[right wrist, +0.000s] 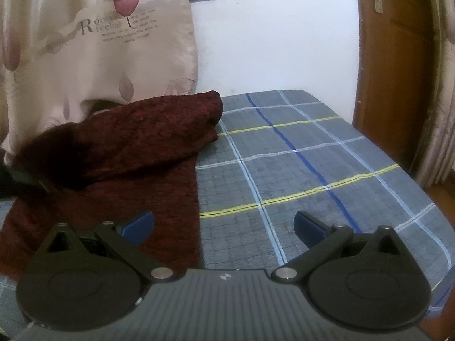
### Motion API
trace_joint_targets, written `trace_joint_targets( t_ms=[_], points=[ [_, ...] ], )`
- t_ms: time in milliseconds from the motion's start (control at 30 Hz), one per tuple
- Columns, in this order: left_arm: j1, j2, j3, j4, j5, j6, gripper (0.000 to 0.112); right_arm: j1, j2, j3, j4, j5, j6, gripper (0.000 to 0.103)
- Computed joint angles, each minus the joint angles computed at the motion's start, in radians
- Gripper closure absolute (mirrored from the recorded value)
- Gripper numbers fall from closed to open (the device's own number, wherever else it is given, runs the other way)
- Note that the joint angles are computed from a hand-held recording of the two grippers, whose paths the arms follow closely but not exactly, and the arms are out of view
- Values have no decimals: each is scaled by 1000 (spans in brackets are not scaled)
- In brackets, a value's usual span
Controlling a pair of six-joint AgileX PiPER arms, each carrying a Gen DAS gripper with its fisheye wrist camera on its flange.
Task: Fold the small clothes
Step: 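Grasp the dark red sweater edge with the left gripper and lift it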
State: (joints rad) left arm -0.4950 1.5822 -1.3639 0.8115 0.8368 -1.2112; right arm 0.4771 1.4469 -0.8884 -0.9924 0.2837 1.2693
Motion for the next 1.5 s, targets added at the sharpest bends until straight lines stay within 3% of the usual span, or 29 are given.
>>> trace_joint_targets(
  t_ms=[200, 433, 700, 767, 967, 1100, 1167, 1233, 1267, 1333, 1367, 1400, 1500],
  points=[
    [196, 55, -246, 52, 139, 240, 99, -7, 40, -27, 65, 0, -62, 0],
    [479, 295, -630, -55, 223, 438, 99, 22, 90, -76, 90, 26, -111, 0],
    [643, 651, -1048, -174, 289, 648, 98, 32, 155, -140, 120, 25, -155, 0],
    [654, 709, -1085, -161, 276, 674, 98, 38, 175, -162, 147, 33, -188, 0],
    [725, 695, -934, -235, 83, 659, 97, 53, 211, -191, 161, 44, -210, 0],
    [875, 589, -765, -613, -75, 758, 96, 31, 197, -174, 177, -18, -221, 0],
    [946, 578, -759, -795, -83, 847, 96, 23, 191, -170, 150, -39, -198, 0],
    [988, 574, -782, -837, -58, 908, 96, 17, 190, -171, 164, -45, -219, 0],
    [987, 576, -799, -798, -47, 902, 94, 17, 190, -172, 169, -44, -224, 0],
    [976, 599, -874, -626, 9, 849, 70, 18, 189, -171, 199, -43, -253, 0],
    [966, 600, -887, -541, 19, 827, 46, 20, 189, -170, 211, -40, -264, 0],
    [961, 580, -860, -470, -5, 816, 31, 21, 189, -170, 227, -41, -281, 0],
    [970, 483, -696, -322, -143, 737, 29, 31, 189, -167, 240, -41, -301, 0]
  ],
)
